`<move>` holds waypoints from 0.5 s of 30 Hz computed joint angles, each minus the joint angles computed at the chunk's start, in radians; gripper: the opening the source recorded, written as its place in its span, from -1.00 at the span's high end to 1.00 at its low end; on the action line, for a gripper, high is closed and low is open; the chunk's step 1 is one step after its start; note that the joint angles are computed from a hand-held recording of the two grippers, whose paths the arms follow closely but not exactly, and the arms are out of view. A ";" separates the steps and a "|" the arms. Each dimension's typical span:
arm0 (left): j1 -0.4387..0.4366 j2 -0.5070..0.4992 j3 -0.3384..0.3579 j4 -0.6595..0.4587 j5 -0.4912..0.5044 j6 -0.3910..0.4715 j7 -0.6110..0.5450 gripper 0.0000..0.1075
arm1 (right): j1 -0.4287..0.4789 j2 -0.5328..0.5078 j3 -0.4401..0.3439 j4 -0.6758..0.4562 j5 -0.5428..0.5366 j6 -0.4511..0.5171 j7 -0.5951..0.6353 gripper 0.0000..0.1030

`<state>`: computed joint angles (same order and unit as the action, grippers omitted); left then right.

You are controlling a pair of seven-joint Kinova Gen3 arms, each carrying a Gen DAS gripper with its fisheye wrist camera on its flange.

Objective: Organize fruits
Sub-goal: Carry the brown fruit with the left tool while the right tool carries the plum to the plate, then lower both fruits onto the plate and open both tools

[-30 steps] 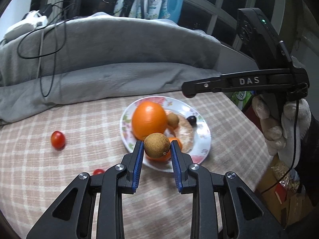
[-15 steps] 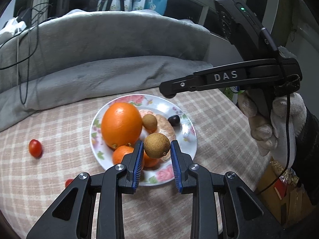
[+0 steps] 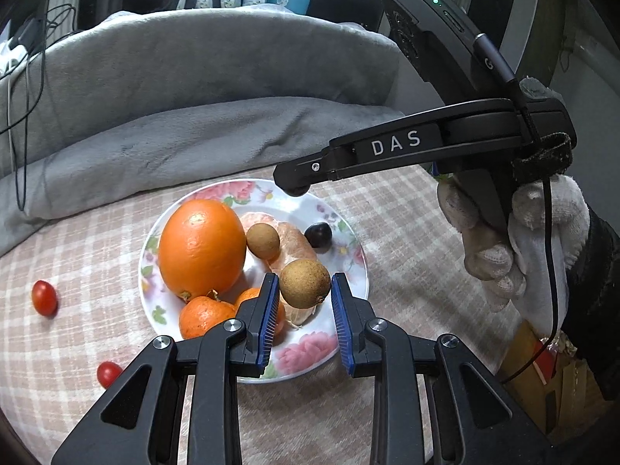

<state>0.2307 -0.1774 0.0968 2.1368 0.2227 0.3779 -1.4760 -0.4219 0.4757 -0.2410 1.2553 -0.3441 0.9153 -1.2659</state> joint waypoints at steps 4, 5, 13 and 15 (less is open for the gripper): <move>-0.008 0.000 0.017 -0.001 -0.021 -0.001 0.023 0.52 | 0.005 0.004 -0.003 -0.002 -0.005 0.003 0.008 0.58; -0.009 0.001 0.018 -0.002 -0.026 0.000 0.026 0.52 | 0.004 0.005 -0.004 -0.005 -0.006 0.005 0.010 0.58; -0.014 0.009 0.024 0.001 -0.052 -0.016 0.054 0.51 | -0.008 -0.001 0.001 -0.001 -0.001 -0.003 0.003 0.58; -0.018 0.008 0.028 0.004 -0.063 -0.022 0.065 0.51 | -0.005 -0.001 0.000 -0.001 -0.002 -0.002 0.003 0.57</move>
